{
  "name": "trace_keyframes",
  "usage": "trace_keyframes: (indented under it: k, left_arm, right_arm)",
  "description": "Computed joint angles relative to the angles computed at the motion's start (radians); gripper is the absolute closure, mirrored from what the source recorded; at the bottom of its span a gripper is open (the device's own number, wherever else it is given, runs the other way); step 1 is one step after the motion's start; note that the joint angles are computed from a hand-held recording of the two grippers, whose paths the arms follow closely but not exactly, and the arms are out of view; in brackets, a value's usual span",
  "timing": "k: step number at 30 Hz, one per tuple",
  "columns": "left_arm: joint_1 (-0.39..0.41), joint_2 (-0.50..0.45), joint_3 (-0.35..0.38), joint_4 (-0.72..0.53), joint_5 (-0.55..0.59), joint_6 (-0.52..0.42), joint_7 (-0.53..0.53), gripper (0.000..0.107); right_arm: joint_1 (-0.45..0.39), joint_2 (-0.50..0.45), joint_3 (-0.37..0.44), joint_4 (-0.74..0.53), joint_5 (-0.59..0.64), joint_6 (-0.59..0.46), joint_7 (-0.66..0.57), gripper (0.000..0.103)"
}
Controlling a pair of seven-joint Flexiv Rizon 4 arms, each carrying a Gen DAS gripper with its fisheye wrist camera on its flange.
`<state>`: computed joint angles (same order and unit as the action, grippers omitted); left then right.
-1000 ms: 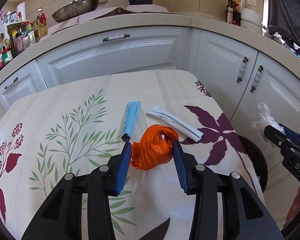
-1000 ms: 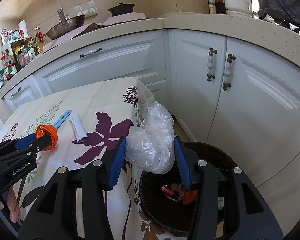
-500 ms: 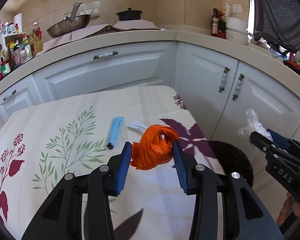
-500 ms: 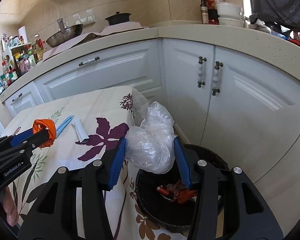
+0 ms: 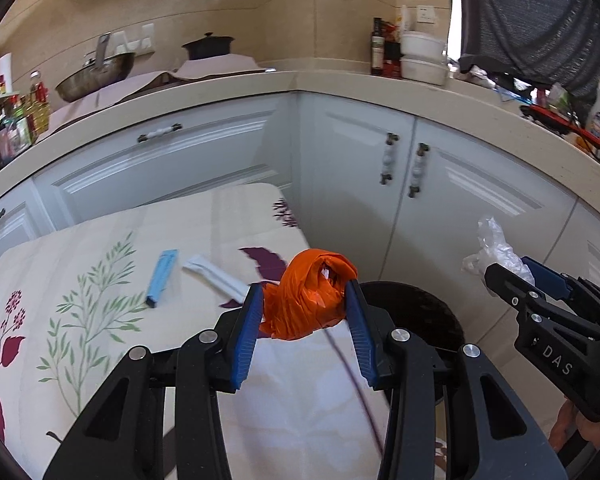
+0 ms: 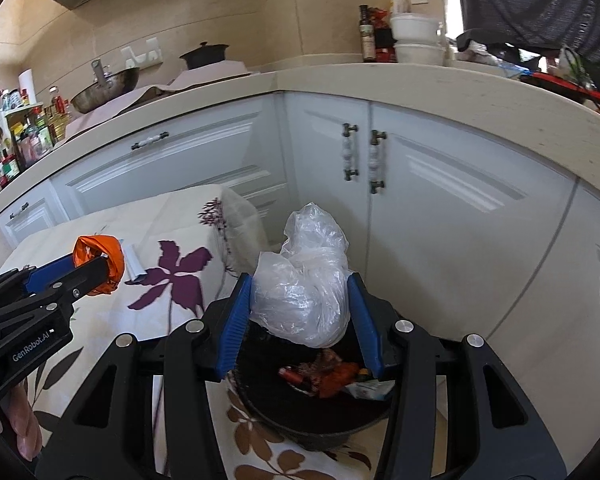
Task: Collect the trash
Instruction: 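Carry the orange bag and clear bag in both grippers over the bin, then open both grippers to drop the orange and clear bags into the bin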
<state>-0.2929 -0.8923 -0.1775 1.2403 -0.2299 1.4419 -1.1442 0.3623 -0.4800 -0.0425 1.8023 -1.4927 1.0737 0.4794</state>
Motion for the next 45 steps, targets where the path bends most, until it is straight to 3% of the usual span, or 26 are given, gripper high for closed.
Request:
trace_keyframes:
  k: [13, 34, 36, 39, 41, 45]
  left_arm:
    - [-0.044, -0.034, -0.006, -0.038, 0.010, 0.003, 0.015, 0.065]
    - [-0.108, -0.132, 0.056, -0.215, 0.042, -0.085, -0.037, 0.064]
    - [-0.114, -0.143, 0.061, -0.235, 0.046, -0.092, -0.039, 0.061]
    - [-0.121, -0.155, 0.073, -0.257, 0.053, -0.110, -0.048, 0.052]
    - [-0.124, -0.162, 0.079, -0.270, 0.055, -0.118, -0.061, 0.044]
    - [-0.126, -0.167, 0.087, -0.279, 0.064, -0.121, -0.076, 0.040]
  right_arm:
    - [-0.039, 0.051, 0.018, 0.080, -0.037, -0.034, 0.060, 0.056]
    - [-0.075, 0.018, 0.010, 0.062, -0.077, 0.000, 0.089, 0.056]
    - [-0.077, 0.014, 0.006, 0.061, -0.090, -0.001, 0.106, 0.055]
    - [-0.086, 0.008, 0.006, 0.058, -0.099, 0.009, 0.125, 0.044]
    - [-0.088, 0.004, 0.007, 0.057, -0.095, 0.009, 0.121, 0.043]
    - [-0.086, 0.003, 0.006, 0.055, -0.089, 0.009, 0.112, 0.043]
